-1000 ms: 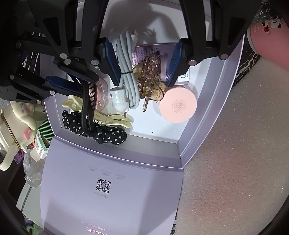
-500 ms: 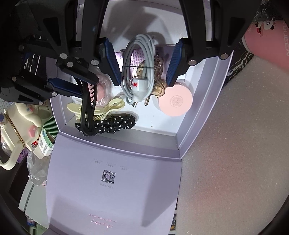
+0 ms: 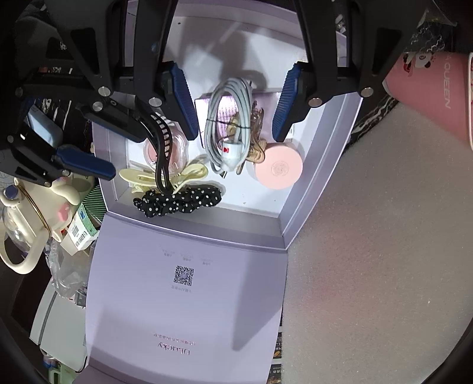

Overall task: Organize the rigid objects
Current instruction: 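Open both tools and withdraw them from the lavender box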

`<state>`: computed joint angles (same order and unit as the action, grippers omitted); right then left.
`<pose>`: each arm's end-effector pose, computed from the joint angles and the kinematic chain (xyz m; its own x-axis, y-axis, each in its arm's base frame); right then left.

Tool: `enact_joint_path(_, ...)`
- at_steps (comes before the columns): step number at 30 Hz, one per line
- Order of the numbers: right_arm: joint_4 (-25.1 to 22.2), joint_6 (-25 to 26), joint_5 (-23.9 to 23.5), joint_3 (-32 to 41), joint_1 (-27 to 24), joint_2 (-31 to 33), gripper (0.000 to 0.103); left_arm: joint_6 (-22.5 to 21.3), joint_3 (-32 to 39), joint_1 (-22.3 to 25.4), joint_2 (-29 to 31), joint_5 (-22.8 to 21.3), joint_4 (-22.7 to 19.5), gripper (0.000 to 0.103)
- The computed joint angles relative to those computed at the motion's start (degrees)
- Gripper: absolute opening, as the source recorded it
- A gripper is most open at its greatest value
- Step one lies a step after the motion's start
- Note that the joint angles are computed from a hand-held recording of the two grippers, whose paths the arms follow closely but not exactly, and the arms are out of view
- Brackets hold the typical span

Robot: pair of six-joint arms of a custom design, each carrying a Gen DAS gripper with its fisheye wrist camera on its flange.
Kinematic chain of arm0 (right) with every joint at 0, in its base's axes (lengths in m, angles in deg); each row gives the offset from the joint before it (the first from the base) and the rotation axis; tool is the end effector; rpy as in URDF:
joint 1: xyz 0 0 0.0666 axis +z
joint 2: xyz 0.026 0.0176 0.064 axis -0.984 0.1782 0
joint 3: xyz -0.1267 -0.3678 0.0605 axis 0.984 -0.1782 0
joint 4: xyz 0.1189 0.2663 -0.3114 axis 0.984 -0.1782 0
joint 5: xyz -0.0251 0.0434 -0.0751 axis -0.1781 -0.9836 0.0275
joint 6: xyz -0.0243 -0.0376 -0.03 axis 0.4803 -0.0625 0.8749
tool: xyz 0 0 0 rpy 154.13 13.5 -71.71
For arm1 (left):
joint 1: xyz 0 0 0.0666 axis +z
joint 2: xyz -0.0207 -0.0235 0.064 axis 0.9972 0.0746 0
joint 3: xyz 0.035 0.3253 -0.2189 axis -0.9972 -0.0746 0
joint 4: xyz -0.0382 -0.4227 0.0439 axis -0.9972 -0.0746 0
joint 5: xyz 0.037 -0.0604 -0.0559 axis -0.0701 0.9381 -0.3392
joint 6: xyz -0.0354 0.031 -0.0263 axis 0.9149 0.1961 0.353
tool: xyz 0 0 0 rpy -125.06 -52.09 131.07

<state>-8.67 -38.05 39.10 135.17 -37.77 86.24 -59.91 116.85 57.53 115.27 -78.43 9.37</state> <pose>0.4104 0.3601 0.4419 -0.6372 -0.4353 -0.6360 -0.5125 0.8556 -0.0721 0.3855 -0.1998 0.4768 -0.8402 0.0903 -0.5348 0.1178 0.9929 -0.0174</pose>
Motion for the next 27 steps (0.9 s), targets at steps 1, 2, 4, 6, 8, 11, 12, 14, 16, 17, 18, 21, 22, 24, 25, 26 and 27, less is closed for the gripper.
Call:
enact_joint_path(1,-0.01,0.04,0.23,-0.16,0.02,-0.33,0.044,0.59,0.08,0.06,-0.14,-0.08,-0.46,0.051)
enact_joint_path(2,-0.1,0.01,0.36,-0.4,0.06,-0.78,0.046,1.43,0.16,-0.1,-0.6,-0.67,-1.01,0.051)
enact_joint_path(4,-0.4,0.0,0.44,-0.86,-0.01,-1.82,0.051,1.89,0.28,-0.37,-1.1,-1.54,-1.48,0.052)
enact_joint_path(6,-0.99,-0.23,0.77,-1.34,0.05,-3.3,0.054,2.45,0.76,-0.64,-1.41,-2.24,-2.29,0.06)
enact_joint_path(8,-0.91,-0.3,0.8,-1.7,0.01,-4.12,0.054,2.68,1.15,-1.17,-1.79,-3.39,-2.95,0.076)
enact_joint_path(11,-1.14,-0.56,1.33,-2.23,0.11,-5.51,0.058,3.69,1.96,-2.39,-2.34,-5.69,-4.17,0.089)
enact_joint_path(12,-1.29,-0.59,1.56,-2.43,0.2,-6.08,0.059,4.04,2.16,-2.68,-2.48,-6.15,-4.53,0.089)
enact_joint_path(14,-1.59,-0.5,2.66,-2.78,0.5,-7.15,0.063,4.52,2.62,-3.49,-2.81,-7.26,-5.17,0.089)
enact_joint_path(16,-1.32,-0.15,4.27,-3.43,0.86,-8.23,0.066,4.94,2.95,-4.28,-3.07,-8.08,-5.7,0.089)
enact_joint_path(17,-1.04,-0.05,4.91,-3.87,1.0,-8.89,0.068,5.15,3.14,-4.78,-3.26,-8.47,-5.95,0.089)
enact_joint_path(18,-1.41,-0.15,5.33,-4.08,1.17,-9.79,0.069,5.44,3.38,-5.38,-3.52,-8.86,-6.28,0.089)
enact_joint_path(21,-0.98,-0.42,6.0,-5.28,1.3,-12.08,0.074,6.49,3.94,-6.95,-4.17,-9.64,-6.95,0.089)
enact_joint_path(22,-0.92,-0.63,6.34,-5.79,1.34,-13.1,0.075,6.69,4.02,-7.47,-4.38,-10.0,-7.01,0.089)
enact_joint_path(24,-1.05,-0.92,6.86,-6.35,1.43,-14.38,0.077,7.27,4.21,-8.98,-5.01,-11.27,-7.21,0.089)
enact_joint_path(25,-1.06,-1.16,7.35,-6.71,1.5,-15.08,0.079,7.56,4.27,-9.63,-5.25,-11.85,-7.27,0.089)
enact_joint_path(26,-0.93,-1.39,7.79,-7.18,1.57,-15.9,0.08,8.1,4.45,-10.69,-5.72,-12.73,-7.5,0.089)
enact_joint_path(27,-0.78,-1.61,8.0,-7.63,1.64,-16.66,0.08,8.39,4.47,-11.28,-5.96,-13.26,-7.47,0.089)
